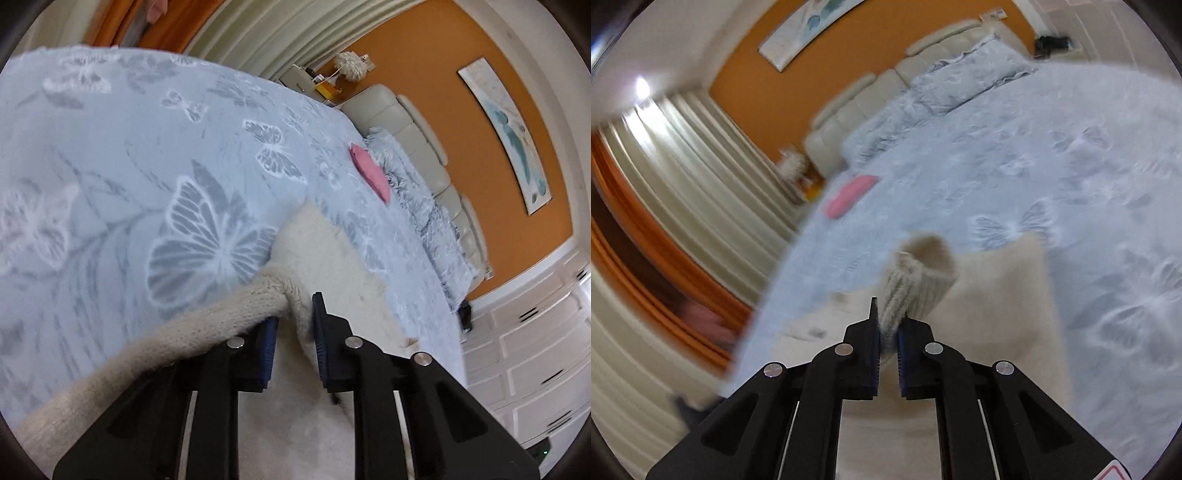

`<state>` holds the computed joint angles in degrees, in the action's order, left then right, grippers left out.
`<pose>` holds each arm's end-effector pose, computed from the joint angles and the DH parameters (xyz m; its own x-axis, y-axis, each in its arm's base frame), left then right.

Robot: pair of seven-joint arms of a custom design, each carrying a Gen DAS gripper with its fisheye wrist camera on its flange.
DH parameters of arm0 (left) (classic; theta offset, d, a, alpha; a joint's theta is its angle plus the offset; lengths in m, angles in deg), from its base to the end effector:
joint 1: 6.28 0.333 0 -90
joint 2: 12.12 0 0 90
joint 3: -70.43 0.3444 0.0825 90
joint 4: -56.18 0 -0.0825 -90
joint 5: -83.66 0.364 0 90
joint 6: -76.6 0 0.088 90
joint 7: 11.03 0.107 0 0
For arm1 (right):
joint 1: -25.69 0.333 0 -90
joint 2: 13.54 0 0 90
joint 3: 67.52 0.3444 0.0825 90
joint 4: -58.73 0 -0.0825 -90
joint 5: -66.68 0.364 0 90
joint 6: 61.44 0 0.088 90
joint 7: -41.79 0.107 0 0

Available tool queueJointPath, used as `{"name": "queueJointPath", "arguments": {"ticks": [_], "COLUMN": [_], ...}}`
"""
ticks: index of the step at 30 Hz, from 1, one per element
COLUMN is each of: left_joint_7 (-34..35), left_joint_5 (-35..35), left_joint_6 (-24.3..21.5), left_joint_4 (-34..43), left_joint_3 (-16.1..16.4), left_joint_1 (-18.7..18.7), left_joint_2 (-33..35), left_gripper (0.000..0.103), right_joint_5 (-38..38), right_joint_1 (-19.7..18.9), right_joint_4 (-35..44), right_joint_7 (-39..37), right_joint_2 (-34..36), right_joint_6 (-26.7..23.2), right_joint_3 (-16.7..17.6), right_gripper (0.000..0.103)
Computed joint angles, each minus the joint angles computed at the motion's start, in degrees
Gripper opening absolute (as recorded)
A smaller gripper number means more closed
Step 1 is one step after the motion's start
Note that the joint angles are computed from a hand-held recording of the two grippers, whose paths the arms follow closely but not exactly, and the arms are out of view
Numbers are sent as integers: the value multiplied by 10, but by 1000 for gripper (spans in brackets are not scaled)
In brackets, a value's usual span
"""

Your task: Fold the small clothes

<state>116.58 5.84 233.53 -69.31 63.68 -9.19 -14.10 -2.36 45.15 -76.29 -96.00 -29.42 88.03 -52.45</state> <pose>0.5337 -0.0527 0.4814 0.0400 -0.7359 0.6759 -0.7612 -0.4607 -0.4564 0.3697 0.2891 0.5156 -0.4019 -0.7463 -0.5306 -0.3785 0.6631 -0.6459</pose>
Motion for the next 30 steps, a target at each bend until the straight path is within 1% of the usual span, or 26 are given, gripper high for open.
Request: {"name": "queueJointPath", "arguments": {"ticks": [1,2,3,4,5,6,8,9,10,11,12,13,15,16,17,18,19,20,21,24,25,26,27,28,29,30], "left_joint_7": [-18,-39,-73,-78,-75,-71,-75,-93,-105,-117,-121,-124,-130,-132,-135,-135,-136,-140,-149,-177,-188,-200,-218,-223,-238,-253], "left_joint_5": [19,35,59,62,61,68,85,113,129,143,147,157,176,179,181,179,184,192,203,219,228,240,269,286,317,339], "left_joint_6": [-5,-11,-14,-16,-13,-7,4,12,11,11,14,19,27,30,30,33,37,40,43,39,39,46,64,75,85,85], "left_joint_4": [0,0,-3,-4,-4,-3,-3,-6,-7,-9,-10,-11,-11,-11,-12,-12,-14,-15,-16,-16,-17,-21,-27,-33,-36,-36], "left_joint_3": [0,0,-1,-1,-2,-4,-7,-9,-10,-10,-11,-12,-12,-12,-12,-12,-13,-14,-15,-13,-13,-14,-17,-18,-19,-18], "left_joint_1": [1,2,3,4,4,3,0,-2,-3,-4,-5,-6,-7,-7,-7,-8,-9,-9,-11,-10,-10,-12,-15,-17,-18,-18], "left_joint_2": [6,13,18,18,16,13,13,14,16,18,18,17,16,18,19,20,20,19,18,16,14,9,3,-1,-1,0], "left_gripper": [18,17,17,17,17,17,17,18,18,18,18,18,18,18,18,18,19,19,19,21,22,24,25,28,29,30], "right_joint_5": [64,134,165,155,123,95,75,92,147,189,194,169,122,110,127,171,195,180,186,208,218,215,206,202,193,172], "right_joint_1": [9,22,15,1,-10,-15,-17,-11,1,11,2,-7,-20,-22,-16,-5,-1,-11,-9,-8,-6,-2,5,-8,-1,2], "right_joint_4": [-10,-25,-46,-52,-53,-46,-40,-37,-40,-55,-65,-69,-64,-61,-58,-60,-68,-76,-76,-75,-76,-64,-50,-21,-9,1], "right_joint_7": [-56,-100,-105,-83,-55,-39,-30,-54,-111,-147,-142,-115,-81,-77,-102,-149,-171,-153,-161,-167,-159,-141,-116,-117,-111,-103], "right_joint_2": [16,36,44,35,19,0,-11,-1,19,31,35,20,-9,-14,-4,11,28,24,18,-8,-22,-20,-30,-20,-22,-21], "right_joint_6": [12,35,70,78,70,44,16,4,9,27,51,52,34,27,19,19,37,49,45,28,6,-24,-85,-116,-146,-158], "right_joint_3": [-20,-48,-55,-43,-26,-7,10,7,-14,-36,-37,-27,-3,3,-2,-18,-33,-27,-27,-20,-10,1,20,42,48,51], "right_gripper": [7,7,7,6,6,6,6,6,6,6,6,6,6,6,6,6,5,5,6,10,13,16,16,19,22,24]}}
